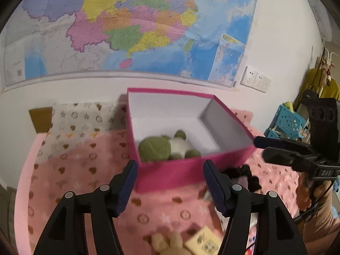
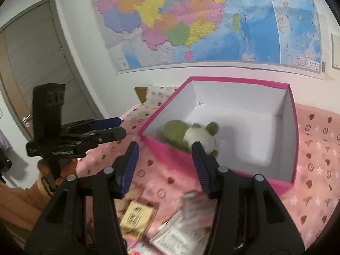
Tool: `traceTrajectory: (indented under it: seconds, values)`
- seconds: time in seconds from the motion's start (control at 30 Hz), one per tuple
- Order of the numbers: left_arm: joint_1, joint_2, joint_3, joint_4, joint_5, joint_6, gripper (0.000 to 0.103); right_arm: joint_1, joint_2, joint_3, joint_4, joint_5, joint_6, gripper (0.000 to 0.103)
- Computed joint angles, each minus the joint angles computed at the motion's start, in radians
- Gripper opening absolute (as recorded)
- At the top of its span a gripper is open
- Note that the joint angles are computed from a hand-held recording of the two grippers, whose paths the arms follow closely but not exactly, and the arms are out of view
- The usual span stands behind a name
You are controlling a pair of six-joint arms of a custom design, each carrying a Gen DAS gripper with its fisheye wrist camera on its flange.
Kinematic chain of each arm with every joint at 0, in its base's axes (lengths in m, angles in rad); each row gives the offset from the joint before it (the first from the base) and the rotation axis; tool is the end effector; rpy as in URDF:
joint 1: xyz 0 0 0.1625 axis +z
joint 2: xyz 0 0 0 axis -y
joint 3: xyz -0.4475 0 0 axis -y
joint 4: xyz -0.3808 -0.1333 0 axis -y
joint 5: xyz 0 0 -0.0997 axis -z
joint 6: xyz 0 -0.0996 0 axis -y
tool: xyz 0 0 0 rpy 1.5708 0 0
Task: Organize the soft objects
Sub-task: 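Lower the right tool onto the beige plush bunny and grasp it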
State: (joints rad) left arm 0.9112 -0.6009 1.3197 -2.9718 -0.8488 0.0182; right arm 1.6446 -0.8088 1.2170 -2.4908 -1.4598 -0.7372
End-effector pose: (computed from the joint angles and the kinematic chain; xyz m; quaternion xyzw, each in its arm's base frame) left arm -0.3208 -0.7386 0.1696 0.1817 0.8708 -0.4019 0.2172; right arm 0.2025 -0.7811 0.2976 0.3939 -0.8821 0.2564 0.0316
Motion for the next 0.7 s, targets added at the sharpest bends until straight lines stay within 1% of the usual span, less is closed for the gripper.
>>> traceTrajectory:
  seconds: [0.13,0.27,0.4,0.5,0.63,0.7]
  values:
    - [-0.012,-0.034,0.092,-0.031,0.013,-0.031,0.065,-0.009,-0.057,0.094,-0.011,0.016,-0.016,0.054]
    - [-0.021,-0.058,0.166,-0.058,0.011,-0.065,0.065,-0.014,-0.089,0.169,-0.040,0.003,-0.025,0.054]
    - [-0.022,-0.068,0.210,-0.070,-0.003,-0.106,0.065,-0.024,-0.098,0.201,-0.026,0.008,-0.005,0.054]
    - [-0.017,-0.077,0.242,-0.065,-0.023,-0.154,0.065,-0.029,-0.100,0.226,-0.015,-0.009,0.004,0.054]
    - [-0.020,-0.082,0.282,-0.057,-0.017,-0.196,0.065,-0.032,-0.103,0.253,-0.005,-0.029,0.008,0.054]
    - [-0.021,-0.085,0.296,-0.042,-0.015,-0.219,0.065,-0.034,-0.103,0.260,0.011,-0.023,0.013,0.054]
